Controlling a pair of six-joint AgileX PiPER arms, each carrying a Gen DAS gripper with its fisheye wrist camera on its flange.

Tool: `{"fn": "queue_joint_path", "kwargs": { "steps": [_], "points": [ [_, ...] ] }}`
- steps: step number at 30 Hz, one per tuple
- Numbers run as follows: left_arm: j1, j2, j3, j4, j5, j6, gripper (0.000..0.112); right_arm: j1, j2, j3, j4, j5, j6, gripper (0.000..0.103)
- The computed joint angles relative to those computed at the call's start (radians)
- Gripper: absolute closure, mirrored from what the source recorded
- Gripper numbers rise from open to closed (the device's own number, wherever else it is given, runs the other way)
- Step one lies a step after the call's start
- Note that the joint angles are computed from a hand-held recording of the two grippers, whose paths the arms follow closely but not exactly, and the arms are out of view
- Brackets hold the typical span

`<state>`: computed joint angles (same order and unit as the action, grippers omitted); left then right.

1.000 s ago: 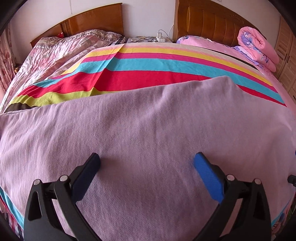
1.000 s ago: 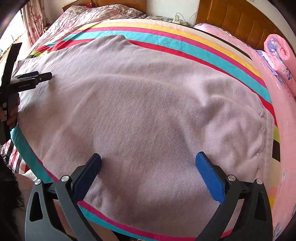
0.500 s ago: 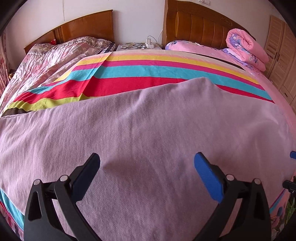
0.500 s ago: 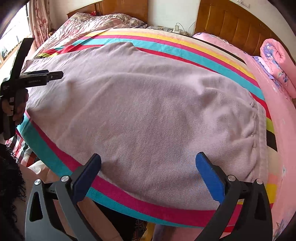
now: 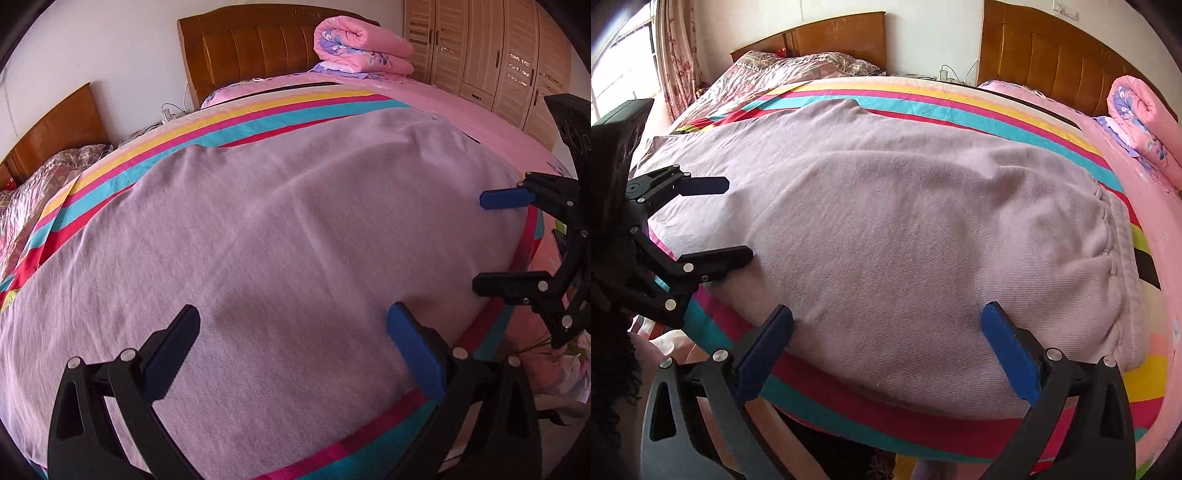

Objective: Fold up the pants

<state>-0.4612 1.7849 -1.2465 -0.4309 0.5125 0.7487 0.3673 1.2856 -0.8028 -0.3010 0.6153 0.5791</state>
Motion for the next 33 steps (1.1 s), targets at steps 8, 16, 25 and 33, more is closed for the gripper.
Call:
{"fn": "queue_joint_path", "kwargs": {
  "steps": [8,16,25,33],
  "points": [
    [-0.028,0.008,0.016,-0.071,-0.008,0.099,0.011,-0.094,-0.108,0.153,-0.055,-0.104,0.073,0.004],
    [-0.024,0.028,-0.021,-0.085,0.048,0.113,0.011,-0.180,-0.157,0.160,0.061,-0.080,-0.050,0.004],
    [0.172,-0.004,-0.056,-0.305,0.138,0.255,0.011,-0.102,-0.026,-0.087,0.013,-0.028,0.011,0.005],
    [0.481,-0.028,-0.057,-0.335,0.163,0.204,0.011,0.149,0.494,-0.641,0.080,0.043,-0.187,0.005]
  ]
}}
